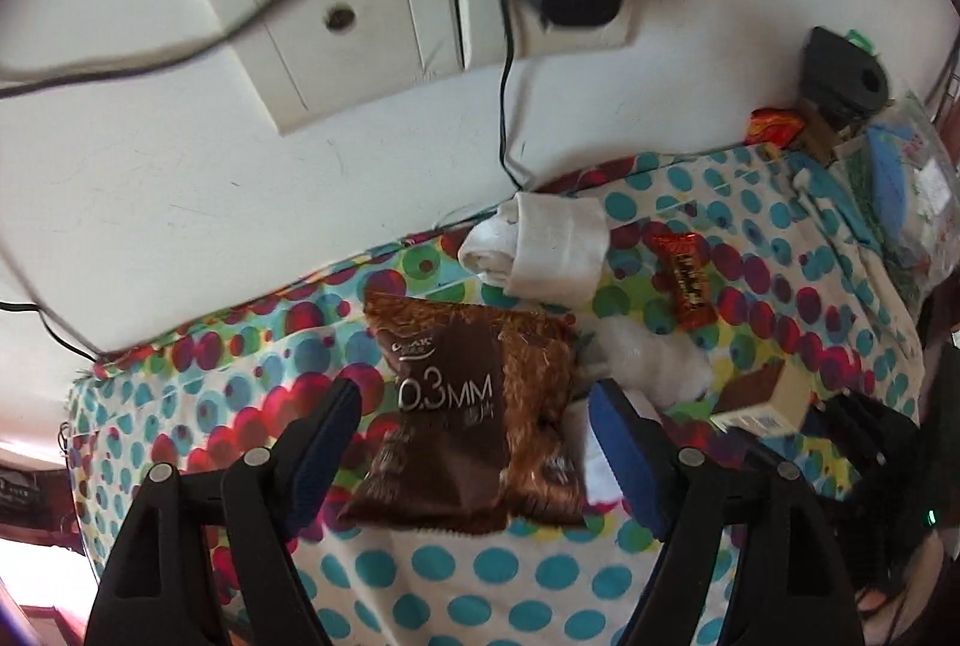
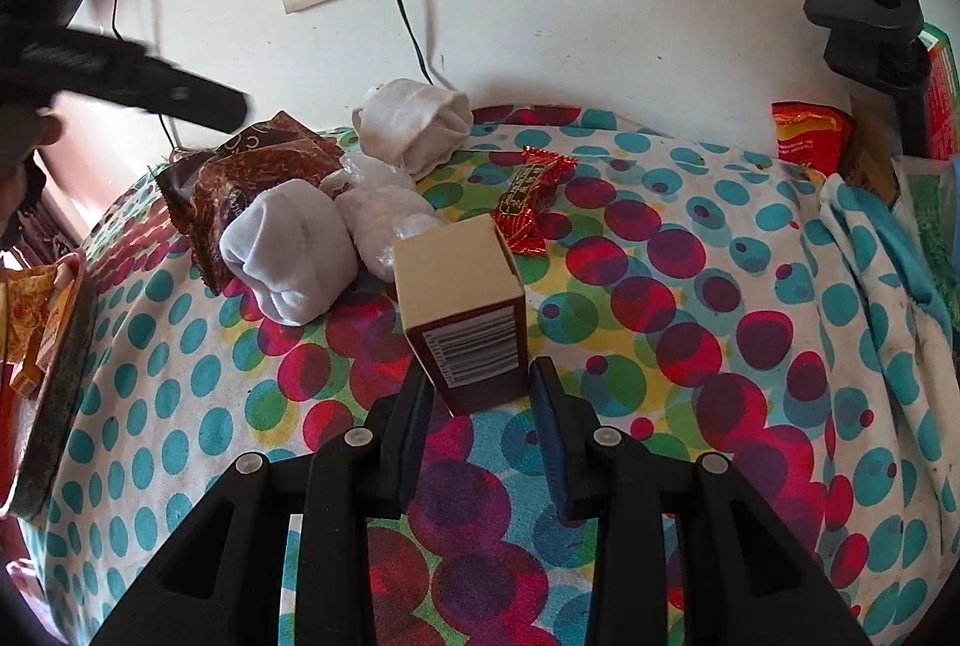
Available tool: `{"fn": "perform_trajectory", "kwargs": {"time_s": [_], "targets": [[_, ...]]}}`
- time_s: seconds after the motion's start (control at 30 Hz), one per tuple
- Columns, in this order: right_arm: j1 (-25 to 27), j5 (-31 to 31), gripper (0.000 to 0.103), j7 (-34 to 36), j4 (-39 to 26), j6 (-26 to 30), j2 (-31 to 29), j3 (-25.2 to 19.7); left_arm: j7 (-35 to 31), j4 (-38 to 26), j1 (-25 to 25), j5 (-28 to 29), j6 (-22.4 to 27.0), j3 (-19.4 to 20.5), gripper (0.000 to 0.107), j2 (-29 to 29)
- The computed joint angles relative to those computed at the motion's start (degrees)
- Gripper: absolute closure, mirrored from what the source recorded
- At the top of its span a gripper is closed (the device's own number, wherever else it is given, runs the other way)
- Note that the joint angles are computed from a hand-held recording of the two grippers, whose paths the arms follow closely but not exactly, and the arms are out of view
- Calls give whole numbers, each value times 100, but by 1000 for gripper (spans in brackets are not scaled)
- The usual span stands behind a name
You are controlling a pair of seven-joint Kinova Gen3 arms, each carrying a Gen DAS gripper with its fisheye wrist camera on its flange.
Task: Organize objects
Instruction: 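Grasp the brown snack bag on the bed with the left tool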
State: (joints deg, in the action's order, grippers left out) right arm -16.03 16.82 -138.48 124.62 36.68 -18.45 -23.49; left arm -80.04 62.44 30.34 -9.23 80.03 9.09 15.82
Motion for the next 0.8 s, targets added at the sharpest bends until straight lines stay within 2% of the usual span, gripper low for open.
{"fn": "perform_trajectory", "kwargs": {"time_s": [0.13,0.23,0.37,0.47,0.63,0.8], "targets": [[-28,-28,71,1,8,-18,-12,15,136,69,77,-99,67,-50,27,208],[-51,-136,71,76,42,-73,-55,123,311,459,40,-30,-243,-82,27,120],[-20,-221,68,146,30,-53,-52,157,564,841,-340,555,-643,-80,27,-77],[44,-188,63,95,30,-46,-79,85,501,1016,-630,967,-813,-35,32,-180],[70,-155,63,89,2,2,-56,28,704,1106,-425,474,-692,2,35,-311],[66,-154,64,114,76,-128,-164,37,810,1462,-395,371,-754,68,37,-589]]}}
